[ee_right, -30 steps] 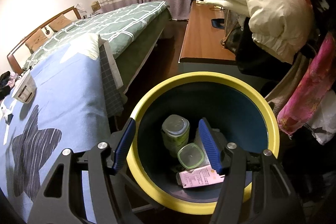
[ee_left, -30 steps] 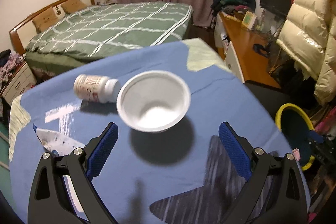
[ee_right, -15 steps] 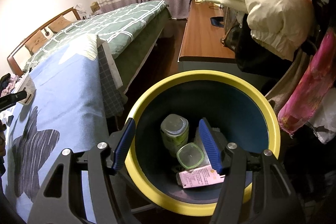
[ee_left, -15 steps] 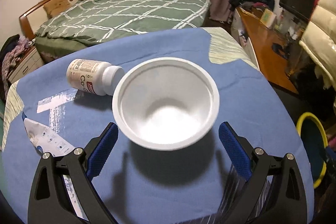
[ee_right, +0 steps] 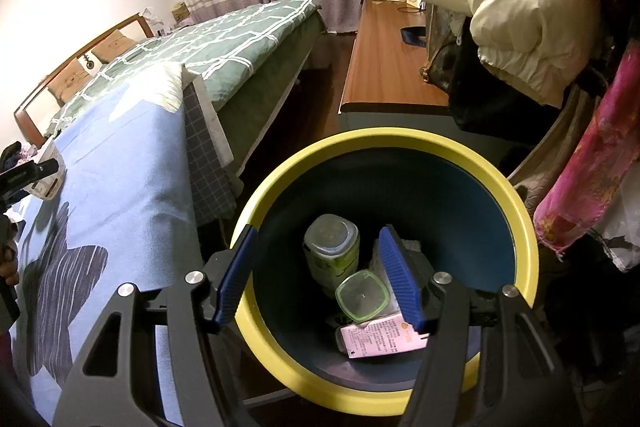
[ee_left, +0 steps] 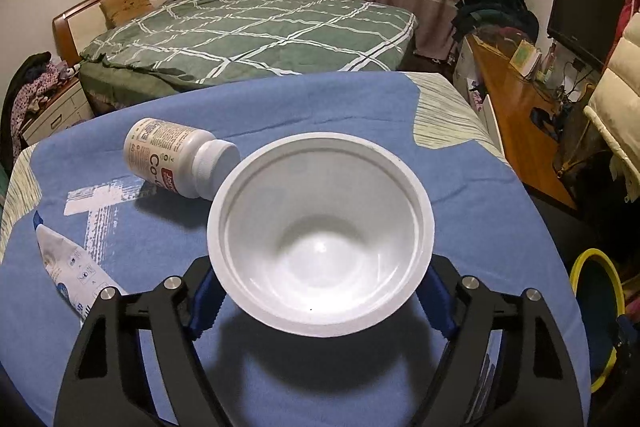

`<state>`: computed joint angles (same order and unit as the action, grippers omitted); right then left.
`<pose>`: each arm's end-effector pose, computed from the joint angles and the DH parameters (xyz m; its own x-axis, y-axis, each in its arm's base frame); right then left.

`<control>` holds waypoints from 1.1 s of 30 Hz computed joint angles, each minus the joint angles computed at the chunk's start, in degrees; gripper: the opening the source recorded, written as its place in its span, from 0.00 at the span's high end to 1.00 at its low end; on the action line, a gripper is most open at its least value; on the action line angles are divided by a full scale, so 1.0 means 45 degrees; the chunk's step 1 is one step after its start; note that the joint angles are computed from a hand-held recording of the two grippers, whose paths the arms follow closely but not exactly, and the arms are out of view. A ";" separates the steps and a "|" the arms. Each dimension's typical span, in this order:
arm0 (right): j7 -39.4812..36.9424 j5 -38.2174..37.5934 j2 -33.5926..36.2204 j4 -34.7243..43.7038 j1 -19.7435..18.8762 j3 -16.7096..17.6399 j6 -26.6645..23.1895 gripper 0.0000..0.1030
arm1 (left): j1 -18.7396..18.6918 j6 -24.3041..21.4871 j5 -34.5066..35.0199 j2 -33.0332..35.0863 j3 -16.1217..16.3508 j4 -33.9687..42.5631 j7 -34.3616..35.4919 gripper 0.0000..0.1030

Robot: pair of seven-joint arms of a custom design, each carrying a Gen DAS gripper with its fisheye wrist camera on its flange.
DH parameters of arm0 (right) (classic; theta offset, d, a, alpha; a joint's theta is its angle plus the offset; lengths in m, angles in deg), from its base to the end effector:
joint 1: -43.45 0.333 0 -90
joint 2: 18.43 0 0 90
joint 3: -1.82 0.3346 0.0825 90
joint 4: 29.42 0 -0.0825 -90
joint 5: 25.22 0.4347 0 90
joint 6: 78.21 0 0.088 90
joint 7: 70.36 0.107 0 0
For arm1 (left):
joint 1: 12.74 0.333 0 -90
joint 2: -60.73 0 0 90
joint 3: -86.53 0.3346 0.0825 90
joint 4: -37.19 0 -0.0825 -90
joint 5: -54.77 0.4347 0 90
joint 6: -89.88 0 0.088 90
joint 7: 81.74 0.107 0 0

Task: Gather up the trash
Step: 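Carry the white cup to the yellow bin and open the left gripper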

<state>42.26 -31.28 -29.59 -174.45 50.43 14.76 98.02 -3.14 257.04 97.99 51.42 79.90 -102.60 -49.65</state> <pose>0.4893 0.1878 0.4124 0.1218 -0.9820 -0.1446 -0.7549 0.0030 -0.6559 0.5367 -0.0153 0.4097 0.3483 -0.9365 0.0408 -0.6978 -0.2881 -0.6558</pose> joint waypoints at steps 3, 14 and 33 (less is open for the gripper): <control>-0.0109 0.0075 -0.0136 -0.0109 0.0089 -0.0035 0.0064 0.42 | -0.0055 -0.0010 0.0165 -0.0417 -0.0097 -0.0238 0.0047 0.23; -0.1043 0.0666 -0.1831 -0.1252 -0.0109 -0.0110 -0.0059 0.42 | -0.2025 -0.0054 -0.2902 -0.2204 -0.0312 -0.0954 0.3049 0.23; -0.3557 0.3052 -0.5504 -0.4141 0.0014 -0.1183 -0.0619 0.38 | -0.5559 -0.1550 -0.5736 0.2093 -0.1701 0.3042 0.6070 0.23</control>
<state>26.25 -17.55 -54.36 -193.08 50.50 9.44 95.23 -28.16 250.06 72.18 60.84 72.25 -88.91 -22.34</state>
